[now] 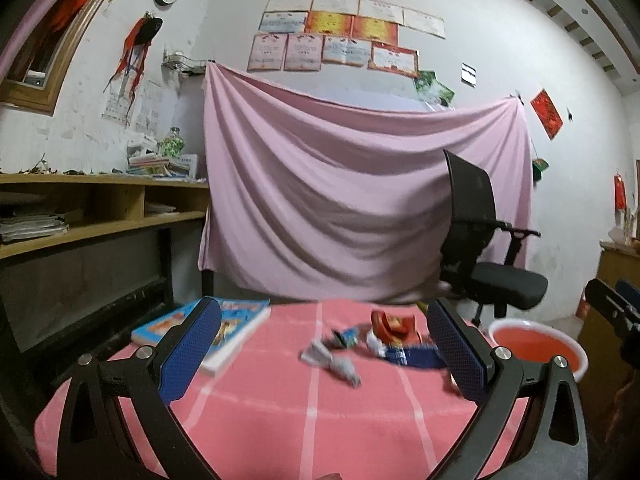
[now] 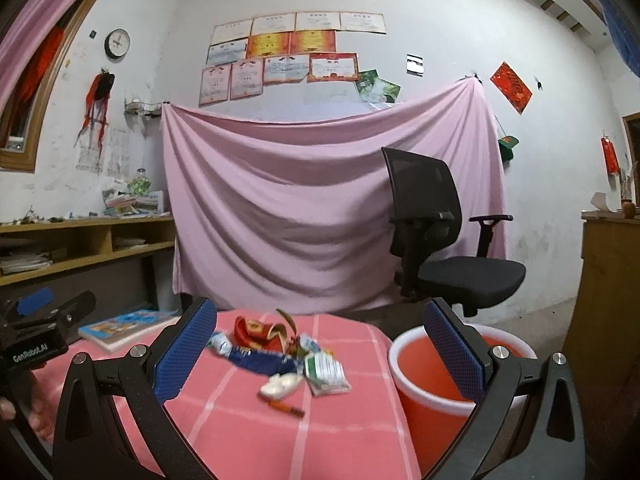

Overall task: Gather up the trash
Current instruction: 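Grasp the crumpled white tissue with the left tool while the right tool grasps the white earbud case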

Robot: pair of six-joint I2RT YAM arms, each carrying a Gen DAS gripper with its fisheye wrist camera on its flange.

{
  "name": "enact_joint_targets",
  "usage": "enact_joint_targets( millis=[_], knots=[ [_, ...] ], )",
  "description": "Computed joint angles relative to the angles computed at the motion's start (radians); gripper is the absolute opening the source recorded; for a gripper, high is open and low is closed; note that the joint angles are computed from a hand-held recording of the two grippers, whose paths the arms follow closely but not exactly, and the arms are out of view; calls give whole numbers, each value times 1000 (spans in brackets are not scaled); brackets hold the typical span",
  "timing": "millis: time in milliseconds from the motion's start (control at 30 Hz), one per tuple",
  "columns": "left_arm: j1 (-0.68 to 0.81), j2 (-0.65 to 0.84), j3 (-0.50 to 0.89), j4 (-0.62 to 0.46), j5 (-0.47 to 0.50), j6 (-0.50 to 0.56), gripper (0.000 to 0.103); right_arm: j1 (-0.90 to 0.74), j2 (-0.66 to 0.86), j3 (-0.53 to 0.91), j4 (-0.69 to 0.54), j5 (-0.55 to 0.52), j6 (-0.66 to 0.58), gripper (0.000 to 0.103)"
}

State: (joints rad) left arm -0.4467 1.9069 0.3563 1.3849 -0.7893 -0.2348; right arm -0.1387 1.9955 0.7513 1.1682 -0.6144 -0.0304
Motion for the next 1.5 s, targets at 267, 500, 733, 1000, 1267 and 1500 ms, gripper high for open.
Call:
enact_joint_targets(
  millis=[267, 500, 733, 1000, 1267, 1500],
  knots=[
    [86, 134, 178, 49, 33, 145, 101, 72, 107, 181, -33, 18, -28, 103],
    [168, 189, 323, -133, 72, 113, 101, 125, 177, 389, -411, 50, -155, 103],
    [262, 155, 474, -609, 239, -60, 101, 147, 233, 558, -758, 94, -226, 103],
    [330, 218, 658, -954, 482, -190, 100, 148, 260, 650, -973, 75, -266, 100],
    [367, 270, 738, -1066, 637, -232, 65, 168, 327, 800, -1239, 67, -357, 62],
    [386, 301, 797, -1136, 705, -289, 44, 181, 391, 918, -1405, 84, -388, 56]
  ],
)
